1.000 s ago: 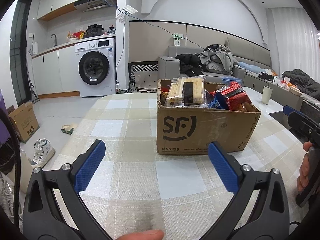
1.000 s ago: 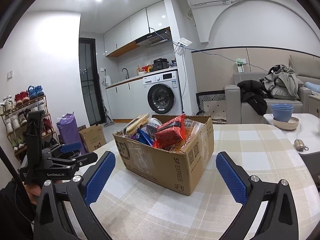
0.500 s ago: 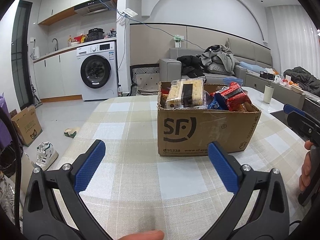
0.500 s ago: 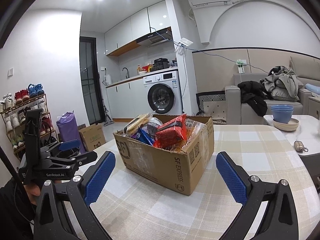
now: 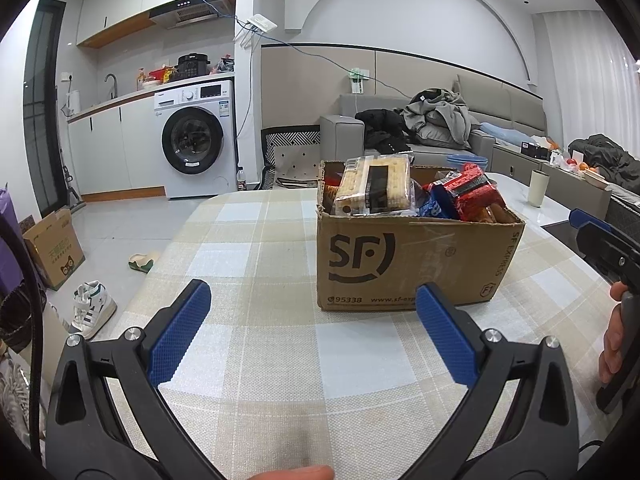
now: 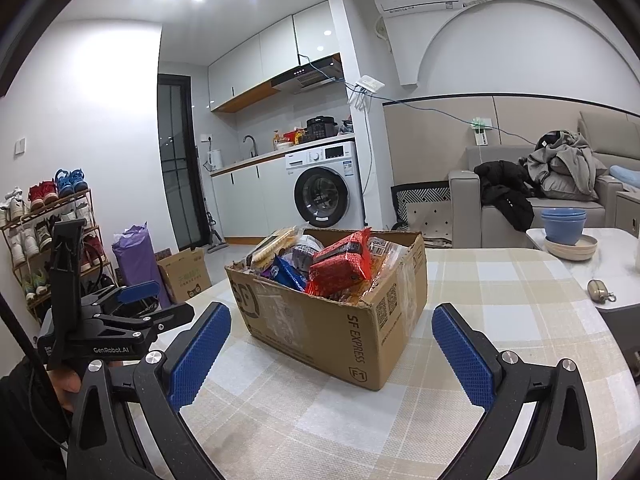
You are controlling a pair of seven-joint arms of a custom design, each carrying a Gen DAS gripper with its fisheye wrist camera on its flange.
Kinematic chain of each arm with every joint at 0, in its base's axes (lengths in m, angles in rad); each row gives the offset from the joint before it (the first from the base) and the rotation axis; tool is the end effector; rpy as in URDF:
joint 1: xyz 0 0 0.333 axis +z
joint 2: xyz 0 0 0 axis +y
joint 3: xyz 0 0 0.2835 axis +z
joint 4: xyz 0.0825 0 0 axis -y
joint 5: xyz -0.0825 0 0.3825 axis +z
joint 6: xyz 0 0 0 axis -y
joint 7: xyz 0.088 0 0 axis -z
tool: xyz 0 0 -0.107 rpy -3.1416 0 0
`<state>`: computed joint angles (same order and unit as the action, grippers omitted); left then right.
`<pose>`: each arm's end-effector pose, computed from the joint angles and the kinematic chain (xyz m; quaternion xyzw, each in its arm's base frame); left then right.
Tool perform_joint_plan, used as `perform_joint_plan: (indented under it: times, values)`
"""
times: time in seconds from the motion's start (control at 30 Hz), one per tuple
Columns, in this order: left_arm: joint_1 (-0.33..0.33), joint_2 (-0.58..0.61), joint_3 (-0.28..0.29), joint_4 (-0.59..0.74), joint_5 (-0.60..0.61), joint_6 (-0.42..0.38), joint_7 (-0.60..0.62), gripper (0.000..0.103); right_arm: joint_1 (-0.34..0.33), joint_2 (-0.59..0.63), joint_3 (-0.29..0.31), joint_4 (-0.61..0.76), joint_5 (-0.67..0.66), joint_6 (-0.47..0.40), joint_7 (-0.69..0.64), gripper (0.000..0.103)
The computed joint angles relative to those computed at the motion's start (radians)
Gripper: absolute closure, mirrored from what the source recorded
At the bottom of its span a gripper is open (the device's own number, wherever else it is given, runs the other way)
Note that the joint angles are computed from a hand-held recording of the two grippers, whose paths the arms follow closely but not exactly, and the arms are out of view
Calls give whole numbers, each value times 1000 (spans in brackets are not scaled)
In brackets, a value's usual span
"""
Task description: Organize snacks
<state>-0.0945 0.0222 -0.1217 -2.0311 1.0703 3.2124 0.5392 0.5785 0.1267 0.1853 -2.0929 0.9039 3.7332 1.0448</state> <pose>0.5449 -0.2048 0.5044 -0.5053 0.6789 -0.4258 0.3201 0.4745 0.3042 0.4785 -0.5844 0.5254 -0.3168 0.5312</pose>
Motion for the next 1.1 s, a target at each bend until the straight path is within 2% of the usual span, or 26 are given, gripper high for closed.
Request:
perform_joint_plan:
  times: [1.1]
  values:
    - [-3,3,3,0,-5,-3,2,1,4,2,1,4,11,1,-12,0]
